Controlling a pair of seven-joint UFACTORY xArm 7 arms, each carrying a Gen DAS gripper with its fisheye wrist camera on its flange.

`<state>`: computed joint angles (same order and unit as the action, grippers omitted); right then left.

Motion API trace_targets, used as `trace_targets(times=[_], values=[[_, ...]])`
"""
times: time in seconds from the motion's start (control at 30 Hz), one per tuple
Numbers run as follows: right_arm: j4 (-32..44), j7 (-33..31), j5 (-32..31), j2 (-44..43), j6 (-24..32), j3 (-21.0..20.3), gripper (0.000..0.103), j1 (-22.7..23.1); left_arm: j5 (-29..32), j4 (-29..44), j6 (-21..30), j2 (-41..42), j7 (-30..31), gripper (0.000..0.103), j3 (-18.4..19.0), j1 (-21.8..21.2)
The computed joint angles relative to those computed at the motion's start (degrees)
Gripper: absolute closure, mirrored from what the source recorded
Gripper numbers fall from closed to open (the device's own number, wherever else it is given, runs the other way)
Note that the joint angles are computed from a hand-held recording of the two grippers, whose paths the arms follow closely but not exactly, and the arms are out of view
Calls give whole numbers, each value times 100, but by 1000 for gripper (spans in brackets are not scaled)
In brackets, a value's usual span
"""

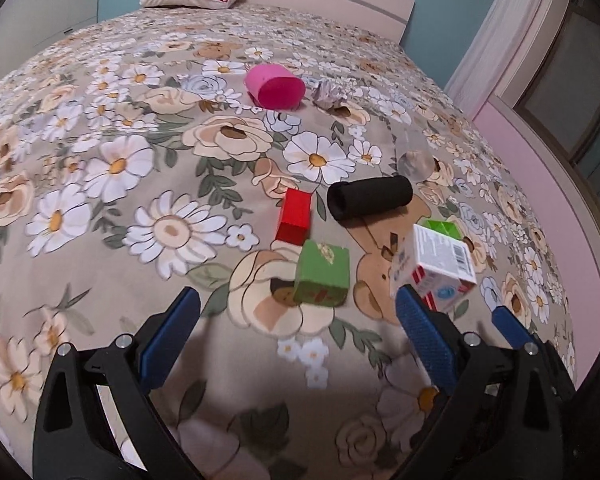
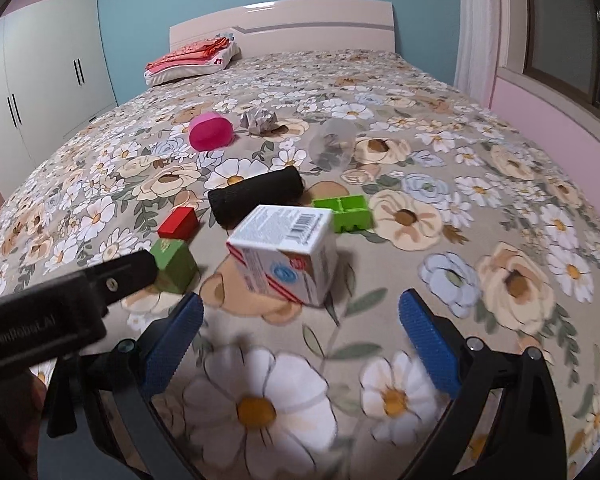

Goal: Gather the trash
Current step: 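Grasp the white medicine box with the right tool while the left tool grasps the green block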

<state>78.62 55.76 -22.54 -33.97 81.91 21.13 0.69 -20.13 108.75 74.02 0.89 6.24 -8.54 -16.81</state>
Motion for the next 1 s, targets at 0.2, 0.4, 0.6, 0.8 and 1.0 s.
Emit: trace_targets(times=[0.2,0.4,0.6,0.8,1.0], values=[[51,-37,-127,315,-177,-44,4,-16,-271,362,185,435,123,23,-60,-30],[-18,-71,-32,439,-337,-263,31,138,-556,596,337,737,120,38,-128,-12],[-12,-37,-38,570,-314,-339,39,176,-670,783,395,958,146,65,-189,-29],[-154,-13,65,334,-294,-471,41,189,-700,816,496,992,157,68,-189,15],[-307,34,134,47,-283,-499,43,83,-455,585,349,783,252,69,-168,-45]])
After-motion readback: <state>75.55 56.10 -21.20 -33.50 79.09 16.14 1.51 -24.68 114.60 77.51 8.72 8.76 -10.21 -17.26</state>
